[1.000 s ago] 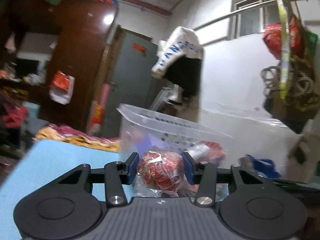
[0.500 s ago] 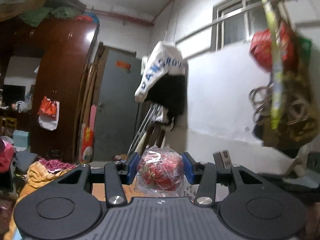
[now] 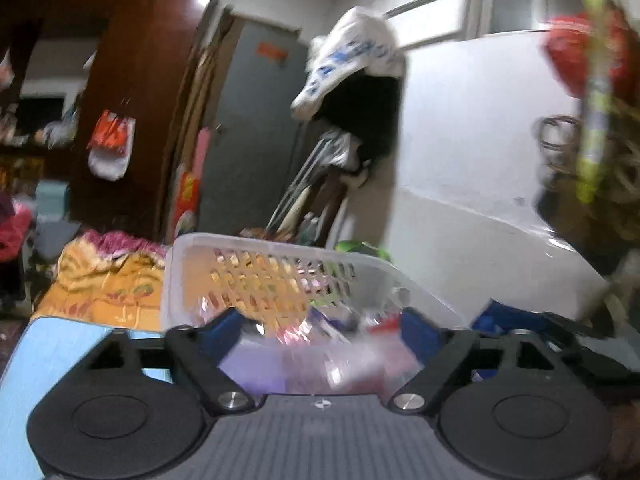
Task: Organize objects
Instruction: 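Drop the red ball into the basket with the left tool while the right tool drops the KENT pack in, then grasp the purple-white bagged packet with the left tool while the right tool grasps another purple packet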
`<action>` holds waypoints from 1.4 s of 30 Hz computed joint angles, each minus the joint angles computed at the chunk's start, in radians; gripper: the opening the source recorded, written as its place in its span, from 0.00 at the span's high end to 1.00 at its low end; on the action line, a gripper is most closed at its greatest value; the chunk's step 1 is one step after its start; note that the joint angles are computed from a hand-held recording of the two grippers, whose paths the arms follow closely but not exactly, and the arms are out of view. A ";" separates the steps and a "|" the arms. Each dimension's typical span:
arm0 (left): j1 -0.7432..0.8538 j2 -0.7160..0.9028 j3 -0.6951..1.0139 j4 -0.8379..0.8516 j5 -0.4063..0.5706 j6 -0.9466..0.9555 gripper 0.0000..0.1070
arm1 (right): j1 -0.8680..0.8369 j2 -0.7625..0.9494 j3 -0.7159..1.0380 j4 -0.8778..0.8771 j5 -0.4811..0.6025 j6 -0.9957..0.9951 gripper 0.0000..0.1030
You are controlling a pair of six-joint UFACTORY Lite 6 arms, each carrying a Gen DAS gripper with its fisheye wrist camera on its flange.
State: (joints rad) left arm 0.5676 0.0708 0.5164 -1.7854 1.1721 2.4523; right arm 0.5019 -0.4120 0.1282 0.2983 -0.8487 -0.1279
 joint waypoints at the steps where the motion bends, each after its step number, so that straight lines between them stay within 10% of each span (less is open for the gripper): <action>1: 0.025 -0.003 -0.048 -0.014 0.009 0.069 0.08 | -0.010 -0.023 -0.050 -0.036 -0.013 0.043 0.00; 14: -0.178 0.200 0.000 -0.271 -0.208 0.222 0.11 | -0.039 0.504 0.254 -0.026 0.099 0.117 0.14; 23: -0.242 0.214 0.000 -0.385 -0.235 0.302 0.12 | -0.089 0.434 0.162 -0.161 0.081 0.218 0.36; 25: -0.235 0.218 -0.007 -0.393 -0.226 0.308 0.25 | -0.106 0.387 0.103 -0.182 0.043 0.248 0.37; 42: 0.123 0.329 -0.076 -0.041 0.210 0.489 0.35 | 0.159 0.301 -0.054 0.148 -0.288 0.151 0.40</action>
State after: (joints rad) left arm 0.6911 0.3998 0.4403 -1.8264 1.3824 2.9415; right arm 0.6607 -0.1111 0.0742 0.4465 -1.1368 0.0231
